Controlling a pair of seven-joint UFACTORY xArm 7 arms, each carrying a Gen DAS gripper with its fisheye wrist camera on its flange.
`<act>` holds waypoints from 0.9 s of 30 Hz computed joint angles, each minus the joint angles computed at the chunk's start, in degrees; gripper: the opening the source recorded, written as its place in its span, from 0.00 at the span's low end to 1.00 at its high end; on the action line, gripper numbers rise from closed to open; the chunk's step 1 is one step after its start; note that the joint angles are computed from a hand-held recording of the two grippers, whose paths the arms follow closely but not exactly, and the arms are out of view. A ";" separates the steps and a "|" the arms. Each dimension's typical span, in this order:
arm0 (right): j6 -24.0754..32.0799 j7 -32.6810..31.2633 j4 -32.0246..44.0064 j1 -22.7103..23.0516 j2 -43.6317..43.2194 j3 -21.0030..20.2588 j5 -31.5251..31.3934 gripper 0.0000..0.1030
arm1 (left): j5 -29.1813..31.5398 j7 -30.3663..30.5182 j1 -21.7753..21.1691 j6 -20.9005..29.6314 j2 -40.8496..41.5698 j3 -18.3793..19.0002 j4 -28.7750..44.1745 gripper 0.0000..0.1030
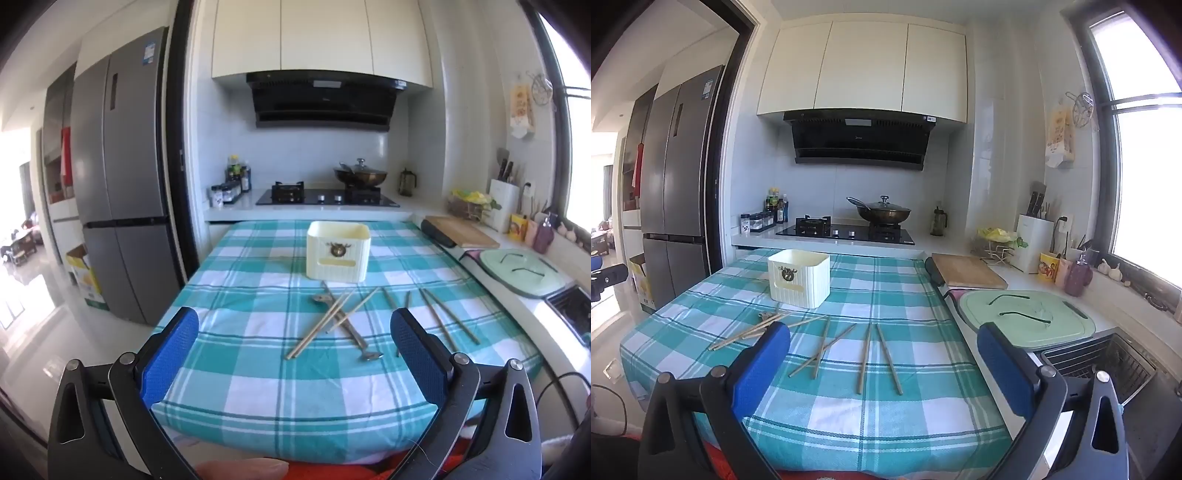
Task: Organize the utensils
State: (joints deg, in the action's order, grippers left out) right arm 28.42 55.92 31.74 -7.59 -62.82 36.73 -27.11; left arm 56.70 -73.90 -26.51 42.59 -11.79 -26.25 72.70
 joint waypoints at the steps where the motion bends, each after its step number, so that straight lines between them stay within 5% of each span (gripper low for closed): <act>1: 0.26 -0.10 0.05 0.10 0.00 0.00 0.00 1.00 | -0.25 0.12 -0.02 -0.21 0.06 0.13 0.04 1.00; 27: -1.39 0.38 0.09 -0.69 0.12 0.56 -0.53 1.00 | 0.82 -0.78 0.65 0.54 -0.56 -0.01 -0.73 1.00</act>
